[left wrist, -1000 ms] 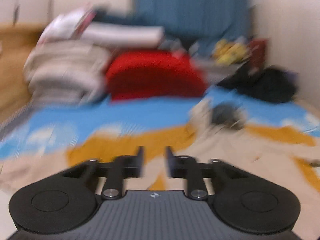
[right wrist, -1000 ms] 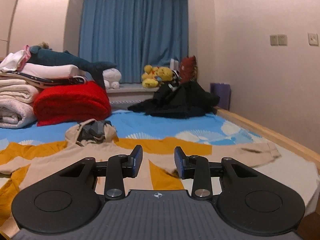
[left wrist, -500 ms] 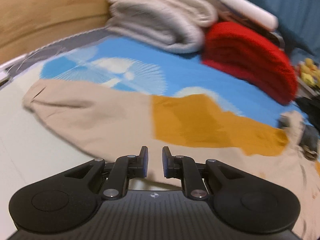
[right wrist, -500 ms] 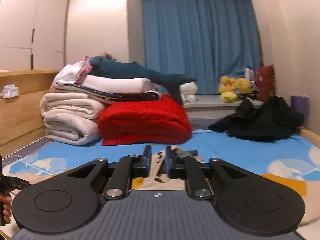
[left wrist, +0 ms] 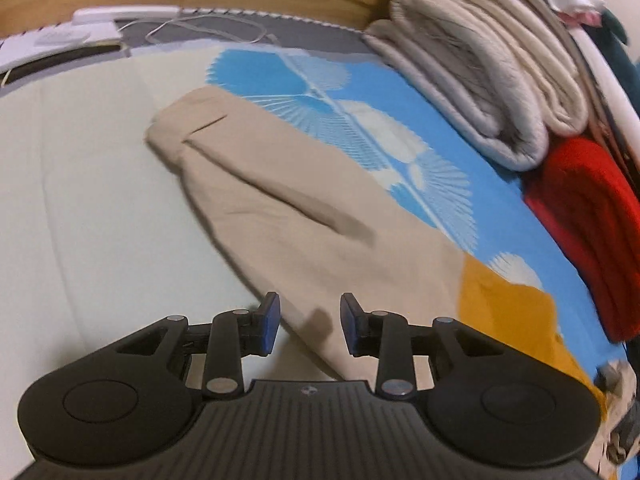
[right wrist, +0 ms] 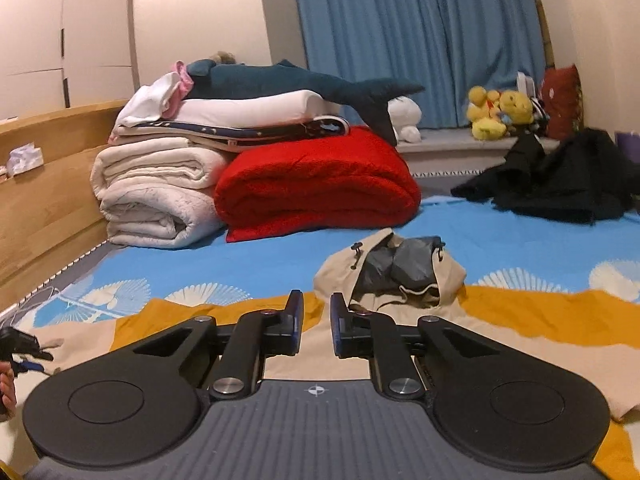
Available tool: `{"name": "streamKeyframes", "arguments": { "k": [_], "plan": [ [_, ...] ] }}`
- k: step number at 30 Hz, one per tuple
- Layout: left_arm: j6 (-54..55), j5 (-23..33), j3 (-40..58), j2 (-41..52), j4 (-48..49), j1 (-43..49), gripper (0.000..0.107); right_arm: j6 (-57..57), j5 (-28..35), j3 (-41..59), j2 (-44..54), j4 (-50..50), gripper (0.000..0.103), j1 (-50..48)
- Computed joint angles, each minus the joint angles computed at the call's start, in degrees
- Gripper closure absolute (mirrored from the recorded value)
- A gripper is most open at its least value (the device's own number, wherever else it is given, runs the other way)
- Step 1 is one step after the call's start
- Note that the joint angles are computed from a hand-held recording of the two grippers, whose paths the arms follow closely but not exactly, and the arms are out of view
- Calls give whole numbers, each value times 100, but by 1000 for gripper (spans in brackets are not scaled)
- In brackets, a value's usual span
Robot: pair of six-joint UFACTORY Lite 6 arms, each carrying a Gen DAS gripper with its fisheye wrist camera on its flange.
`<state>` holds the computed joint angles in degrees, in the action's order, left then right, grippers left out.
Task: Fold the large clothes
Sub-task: 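Grasp the sleeve cuff nearest the left tool with the left tool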
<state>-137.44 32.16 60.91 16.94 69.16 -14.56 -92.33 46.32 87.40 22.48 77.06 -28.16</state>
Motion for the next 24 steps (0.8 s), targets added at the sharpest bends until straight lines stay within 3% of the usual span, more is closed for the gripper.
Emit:
{"name": "streamKeyframes", "arguments": {
  "k": [4,16,18,19,21,24],
  "plan": [
    [-902,-416,-373,19,670,345,71,5,-140,9,180,-140,88,152],
    [-3219,-142,-898,-119,2090,695,75,930,-159,318,610,-1410,88,222],
    [-3079,-168,-874,-115,2081,718,101,1090,-106,436,688,-1552,88,212],
    [-2854,-129,-767,-70,1941,685,107,1165,-92,482,708,-1632,88,215],
    [-1864,547,-362,-65,1167,320,107,1213,-99,543,733,-1769,88,205],
    [-845,1482,494,-71,907,-330,107,1440,-153,674,785,-2129,88,207]
  ]
}}
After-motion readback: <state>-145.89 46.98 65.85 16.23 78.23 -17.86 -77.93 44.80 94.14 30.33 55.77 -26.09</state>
